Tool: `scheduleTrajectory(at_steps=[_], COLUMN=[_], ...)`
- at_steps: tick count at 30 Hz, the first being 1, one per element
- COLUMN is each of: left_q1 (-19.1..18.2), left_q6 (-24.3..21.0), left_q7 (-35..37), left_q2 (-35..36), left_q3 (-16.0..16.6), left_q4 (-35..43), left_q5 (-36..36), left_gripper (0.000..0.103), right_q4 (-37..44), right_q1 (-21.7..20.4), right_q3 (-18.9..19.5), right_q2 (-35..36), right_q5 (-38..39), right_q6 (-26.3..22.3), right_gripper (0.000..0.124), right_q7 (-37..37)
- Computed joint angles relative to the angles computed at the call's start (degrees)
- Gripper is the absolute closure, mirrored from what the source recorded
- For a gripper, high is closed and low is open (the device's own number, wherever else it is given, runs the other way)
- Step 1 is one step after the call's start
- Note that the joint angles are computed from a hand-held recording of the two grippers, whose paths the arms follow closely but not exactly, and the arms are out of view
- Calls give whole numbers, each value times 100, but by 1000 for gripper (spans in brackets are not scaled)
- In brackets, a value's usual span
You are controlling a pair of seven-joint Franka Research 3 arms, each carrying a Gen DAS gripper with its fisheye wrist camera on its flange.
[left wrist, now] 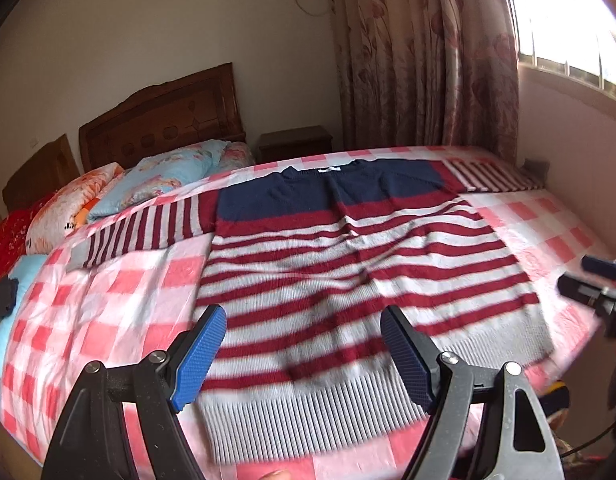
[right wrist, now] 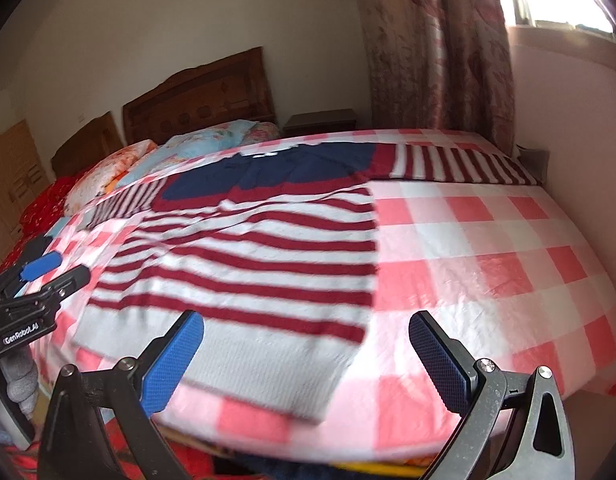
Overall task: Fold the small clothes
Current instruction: 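Grasp the striped sleeve cuff with the right gripper and lift it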
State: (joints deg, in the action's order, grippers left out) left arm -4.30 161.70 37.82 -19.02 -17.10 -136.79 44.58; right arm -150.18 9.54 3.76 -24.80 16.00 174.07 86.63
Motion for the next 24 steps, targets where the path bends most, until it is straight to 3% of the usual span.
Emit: scheduleTrajectory(at_steps=[2, 4, 8, 12, 14, 15, 17, 20, 22, 24], left_q1=[166, 210, -24, -264, -338, -447, -369, -326, -376, -451], left_q6=[-134, -314, -847, -1759, -2050, -2035, -1548, -919, -931, -1082], left_q7=[-59, -184, 516, 961, 1118, 1224, 1045, 1051, 1129, 1124], left_q2=[568, 1238, 2569, 3697, 4001, 4065, 3992, 3905, 3908, 3962], left_q3=[-87, -53, 277, 555, 665, 826, 879, 987, 1032, 1088], left_q4=[559, 1242, 2650, 4035, 4393, 4433, 4184, 3855, 3866, 3973], left_q5=[289, 635, -115, -703, -1007, -1213, -1264, -1504, -1574, -1588], left_gripper=[22, 22, 22, 31, 31, 30, 30, 30, 28, 18], right_q4=[423, 1005, 2401, 3739, 4333, 4600, 5099, 5521, 5910, 6313], right_q1=[-542, -462, -755, -1008, -1074, -1183, -1354, -1314, -1205, -1123], right_q3=[139, -324, -774, -1138, -1294, -1257, -1196, -1319, -1477, -1584], right_q2=[395, 934, 2151, 3307, 3774, 3979, 4367, 4734, 5023, 5314], right_q5=[-304, 148, 344, -983, -1147, -948, -619, -717, -942, -1137], right_q6=[-173, -332, -857, -1202, -1477, -1608, -1824, -1763, -1837, -1921], right_gripper=[21, 21, 21, 21, 21, 21, 21, 21, 21, 21], right_q7=[385, 182, 491, 1970, 2389, 2369, 2337, 2526, 2755, 2947])
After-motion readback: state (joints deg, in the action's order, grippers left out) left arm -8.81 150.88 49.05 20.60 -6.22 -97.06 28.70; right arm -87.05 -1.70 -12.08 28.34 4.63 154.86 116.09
